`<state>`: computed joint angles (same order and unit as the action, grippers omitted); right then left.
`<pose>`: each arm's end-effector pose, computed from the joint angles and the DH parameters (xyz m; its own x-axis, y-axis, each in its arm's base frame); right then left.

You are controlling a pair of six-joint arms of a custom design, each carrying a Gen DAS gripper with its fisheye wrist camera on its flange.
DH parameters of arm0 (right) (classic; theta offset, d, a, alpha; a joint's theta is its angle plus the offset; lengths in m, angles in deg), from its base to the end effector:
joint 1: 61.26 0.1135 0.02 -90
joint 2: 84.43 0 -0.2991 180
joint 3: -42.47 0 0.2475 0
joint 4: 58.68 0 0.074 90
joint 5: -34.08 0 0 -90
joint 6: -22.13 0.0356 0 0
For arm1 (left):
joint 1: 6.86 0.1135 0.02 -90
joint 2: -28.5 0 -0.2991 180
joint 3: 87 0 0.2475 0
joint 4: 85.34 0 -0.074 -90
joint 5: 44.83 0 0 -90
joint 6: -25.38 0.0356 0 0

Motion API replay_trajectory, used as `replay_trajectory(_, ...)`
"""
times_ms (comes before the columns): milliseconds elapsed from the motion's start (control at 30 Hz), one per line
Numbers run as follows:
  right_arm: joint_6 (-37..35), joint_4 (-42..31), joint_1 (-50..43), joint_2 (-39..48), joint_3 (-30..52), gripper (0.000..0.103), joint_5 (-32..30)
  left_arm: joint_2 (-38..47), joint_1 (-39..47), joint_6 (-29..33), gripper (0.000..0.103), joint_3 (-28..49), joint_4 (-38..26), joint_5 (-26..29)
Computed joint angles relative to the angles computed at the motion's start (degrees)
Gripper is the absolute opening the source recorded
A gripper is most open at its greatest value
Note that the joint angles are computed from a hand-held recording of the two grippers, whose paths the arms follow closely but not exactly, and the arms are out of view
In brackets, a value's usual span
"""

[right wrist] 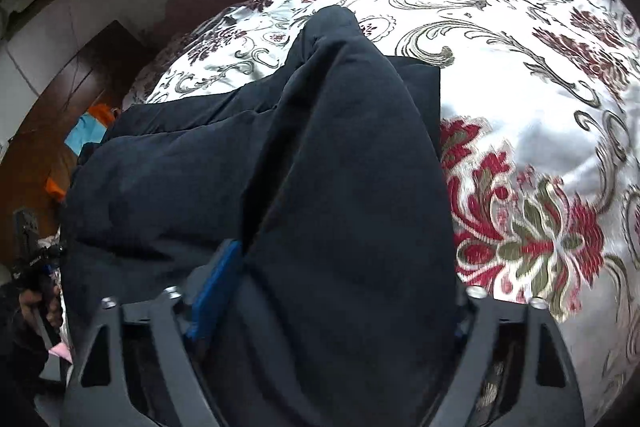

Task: Fold large clothes
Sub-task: 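Push the folded black jacket bundle with both open tools to tidy it, then lift both tools off the jacket and pull them back from the bundle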

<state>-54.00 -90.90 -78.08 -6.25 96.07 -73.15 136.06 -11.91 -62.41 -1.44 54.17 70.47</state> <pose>0.2356 -0.0602 0.2129 -0.7486 0.4655 -0.4722 0.3096 0.8751 0.3719 0.3859 -0.0494 0.2118 -0.8722 0.1121 -0.4762 0.3101 0.8795 -0.3609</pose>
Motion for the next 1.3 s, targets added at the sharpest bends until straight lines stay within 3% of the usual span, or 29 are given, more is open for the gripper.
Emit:
replay_trajectory(100, 1.34, -3.41, -0.47, -1.95, 0.78, 0.038, -1.33, -0.82, -0.75, -0.18, 0.077, 0.95, -2.89, -0.95)
replay_trajectory(133, 1.94, -4.19, -0.4, -2.86, 0.92, 0.027, -1.56, -1.15, -0.92, -0.12, 0.066, 1.22, -3.74, -1.36)
replay_trajectory(167, 2.91, -5.9, 0.08, -3.87, 1.73, 0.024, -1.69, -1.58, -0.96, 0.04, 0.06, 1.4, -4.44, -1.44)
replay_trajectory(233, 3.43, -9.5, 3.0, -6.26, 4.08, 0.017, 1.05, -2.84, -0.8, 1.01, 0.036, 1.89, -6.13, -1.15)
replay_trajectory(333, 4.4, -14.37, 6.83, -10.71, 8.73, 0.014, 2.65, -5.85, -0.95, 2.68, 0.022, 3.4, -9.49, -1.38)
replay_trajectory(600, 5.04, -26.89, 13.79, -20.07, 19.28, 0.014, 6.54, -15.27, -1.74, 4.25, 0.019, 7.52, -17.69, -1.64)
replay_trajectory(800, 4.4, -30.66, 15.12, -24.61, 19.61, 0.014, 8.5, -20.88, 1.96, 7.22, 0.019, 6.03, -21.29, 1.45)
replay_trajectory(1067, 10.88, -28.6, 26.85, -25.63, 9.79, 0.017, 25.58, -23.65, 0.17, 7.04, 0.019, -4.15, -14.99, -2.24)
replay_trajectory(1200, 11.58, -25.84, 19.57, -27.84, 3.78, 0.033, 21.8, -24.04, -1.07, 6.08, 0.022, -11.23, -8.16, -6.99)
replay_trajectory(1233, 11.17, -25.78, 16.68, -28.22, 3.09, 0.041, 19.41, -23.97, -0.97, 5.86, 0.026, -12.01, -7.46, -7.84)
replay_trajectory(1300, 12.0, -26.77, 15.54, -27.95, 3.2, 0.059, 20.36, -23.06, -0.39, 5.36, 0.031, -11.8, -8.45, -8.38)
